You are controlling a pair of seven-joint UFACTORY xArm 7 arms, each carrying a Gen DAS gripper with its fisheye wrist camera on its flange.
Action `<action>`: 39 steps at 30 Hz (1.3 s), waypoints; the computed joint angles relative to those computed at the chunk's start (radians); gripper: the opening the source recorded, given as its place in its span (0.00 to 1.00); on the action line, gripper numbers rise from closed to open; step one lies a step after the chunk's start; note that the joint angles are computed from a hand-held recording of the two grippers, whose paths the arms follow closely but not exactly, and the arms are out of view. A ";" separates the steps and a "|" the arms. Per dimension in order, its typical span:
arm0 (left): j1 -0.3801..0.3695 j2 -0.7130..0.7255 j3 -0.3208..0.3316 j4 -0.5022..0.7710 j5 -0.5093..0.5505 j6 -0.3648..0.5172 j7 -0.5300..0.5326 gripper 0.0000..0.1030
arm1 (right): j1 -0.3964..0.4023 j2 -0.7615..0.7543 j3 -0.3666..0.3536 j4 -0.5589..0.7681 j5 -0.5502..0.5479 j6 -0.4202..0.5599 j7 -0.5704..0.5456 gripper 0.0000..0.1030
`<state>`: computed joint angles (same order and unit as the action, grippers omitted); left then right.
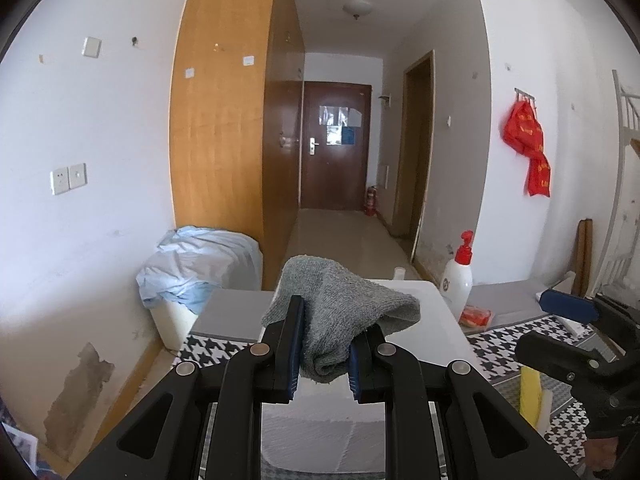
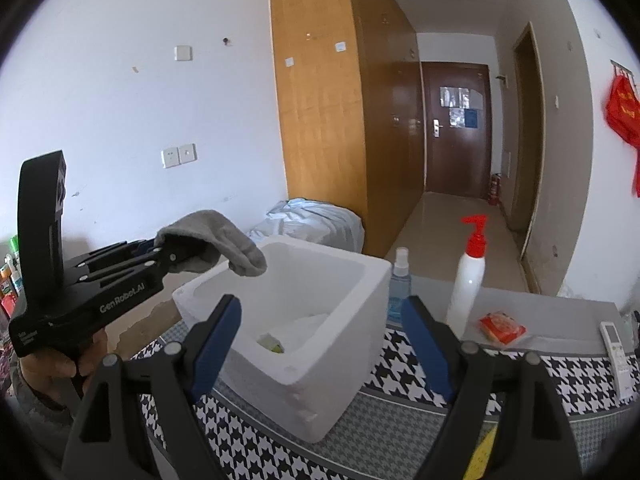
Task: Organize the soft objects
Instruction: 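Lower the grey cloth into the foam box and open the left tool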
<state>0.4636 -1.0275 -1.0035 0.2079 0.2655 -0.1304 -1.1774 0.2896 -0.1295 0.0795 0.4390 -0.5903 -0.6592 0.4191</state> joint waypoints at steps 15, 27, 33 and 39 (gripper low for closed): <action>0.111 0.119 -0.074 0.066 -0.042 -0.117 0.089 0.20 | -0.014 -0.068 -0.008 -0.094 0.129 -0.005 -0.068 0.83; 0.176 0.209 -0.140 0.112 -0.100 -0.162 0.170 0.19 | -0.009 -0.134 -0.028 -0.157 0.211 0.016 -0.103 0.83; 0.197 0.227 -0.158 0.128 -0.116 -0.155 0.189 0.19 | -0.007 -0.141 -0.038 -0.165 0.217 0.019 -0.104 0.83; 0.222 0.236 -0.173 0.145 -0.116 -0.131 0.184 0.49 | -0.008 -0.150 -0.054 -0.174 0.209 0.019 -0.100 0.83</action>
<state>0.6860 -0.7910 -1.1762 0.3525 0.1497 -0.2614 -0.9932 0.2816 -0.2791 0.0259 0.2648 -0.3816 -0.6401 0.3192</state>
